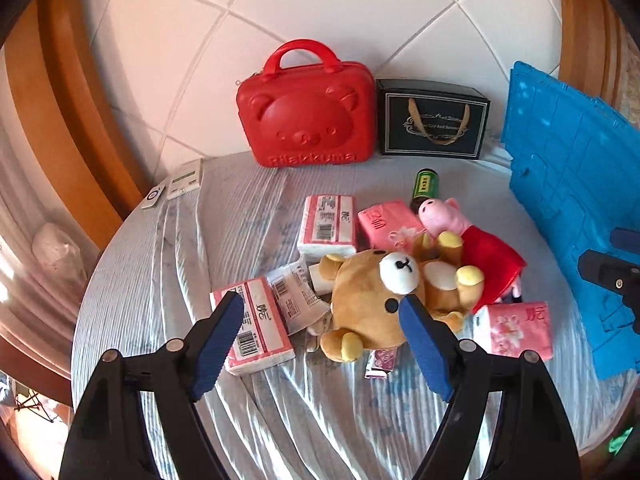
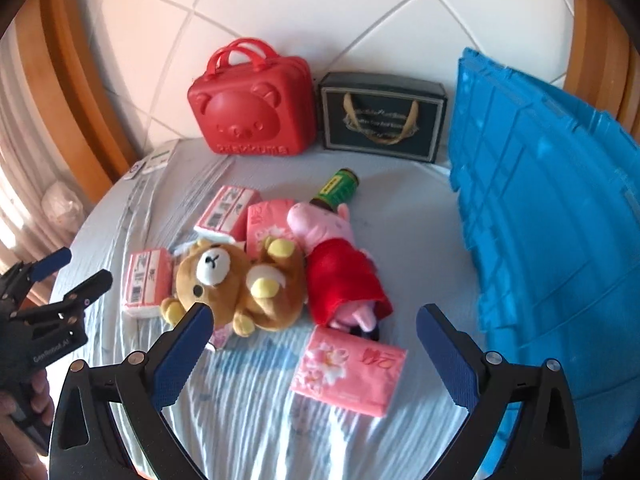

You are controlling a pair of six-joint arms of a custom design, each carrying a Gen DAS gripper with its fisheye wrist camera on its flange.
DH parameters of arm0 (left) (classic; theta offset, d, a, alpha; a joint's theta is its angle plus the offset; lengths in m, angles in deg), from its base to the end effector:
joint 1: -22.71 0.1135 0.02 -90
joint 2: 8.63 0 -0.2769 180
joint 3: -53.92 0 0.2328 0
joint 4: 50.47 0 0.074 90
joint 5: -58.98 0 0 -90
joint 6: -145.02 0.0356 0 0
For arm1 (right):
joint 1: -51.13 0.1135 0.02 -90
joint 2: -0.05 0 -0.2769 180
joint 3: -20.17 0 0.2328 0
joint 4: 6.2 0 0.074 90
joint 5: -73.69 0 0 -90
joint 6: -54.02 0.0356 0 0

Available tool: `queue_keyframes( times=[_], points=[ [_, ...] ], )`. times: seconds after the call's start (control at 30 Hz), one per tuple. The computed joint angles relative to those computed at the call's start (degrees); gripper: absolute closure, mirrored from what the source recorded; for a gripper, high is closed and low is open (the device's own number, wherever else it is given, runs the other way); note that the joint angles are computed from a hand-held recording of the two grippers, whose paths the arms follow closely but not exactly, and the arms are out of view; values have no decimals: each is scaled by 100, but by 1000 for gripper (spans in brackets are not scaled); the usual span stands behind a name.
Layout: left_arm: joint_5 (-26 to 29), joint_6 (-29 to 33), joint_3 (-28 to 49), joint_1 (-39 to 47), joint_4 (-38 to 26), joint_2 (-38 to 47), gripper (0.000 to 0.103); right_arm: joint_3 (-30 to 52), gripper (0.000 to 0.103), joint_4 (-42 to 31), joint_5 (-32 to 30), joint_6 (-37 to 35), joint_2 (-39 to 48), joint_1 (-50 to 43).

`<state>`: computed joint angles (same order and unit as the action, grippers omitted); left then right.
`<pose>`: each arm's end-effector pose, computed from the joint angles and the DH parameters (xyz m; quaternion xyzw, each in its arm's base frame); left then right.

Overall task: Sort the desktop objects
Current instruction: 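Return the right tool to the bed and reach for the brown bear, then grasp the brown bear plush with the right tool and lift it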

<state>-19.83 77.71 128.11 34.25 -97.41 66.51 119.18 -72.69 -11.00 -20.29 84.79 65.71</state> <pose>0.2510 0.0442 0.2965 0.1251 0.9210 0.0183 0.3685 0.2789 0.0691 0.3601 0.0242 0.9449 0.0421 0.3236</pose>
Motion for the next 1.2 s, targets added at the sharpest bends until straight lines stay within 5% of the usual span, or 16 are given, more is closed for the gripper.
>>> queue_keyframes(
  times=[0.4, 0.7, 0.83, 1.0, 1.1, 1.2],
  points=[
    [574, 268, -1164, 197, 1609, 802, 23, -1611, 0, 1972, 102, 629, 193, 352],
    [500, 713, -1517, 369, 2540, 1667, 23, -2097, 0, 2544, -153, 815, 497, 275],
    [489, 725, -1492, 252, 2616, 1832, 23, -2047, 29, 2766, -269, 760, 664, 371],
    [435, 639, -1356, 131, 2581, 2028, 25, -1868, 37, 2934, -265, 764, 1061, 455],
    [524, 666, -1076, 129, 2225, 2164, 47, -1766, 42, 3061, -251, 728, 1251, 406],
    [493, 762, -828, 45, 1887, 2366, 65, -1555, 65, 3086, -367, 637, 1499, 321]
  ],
)
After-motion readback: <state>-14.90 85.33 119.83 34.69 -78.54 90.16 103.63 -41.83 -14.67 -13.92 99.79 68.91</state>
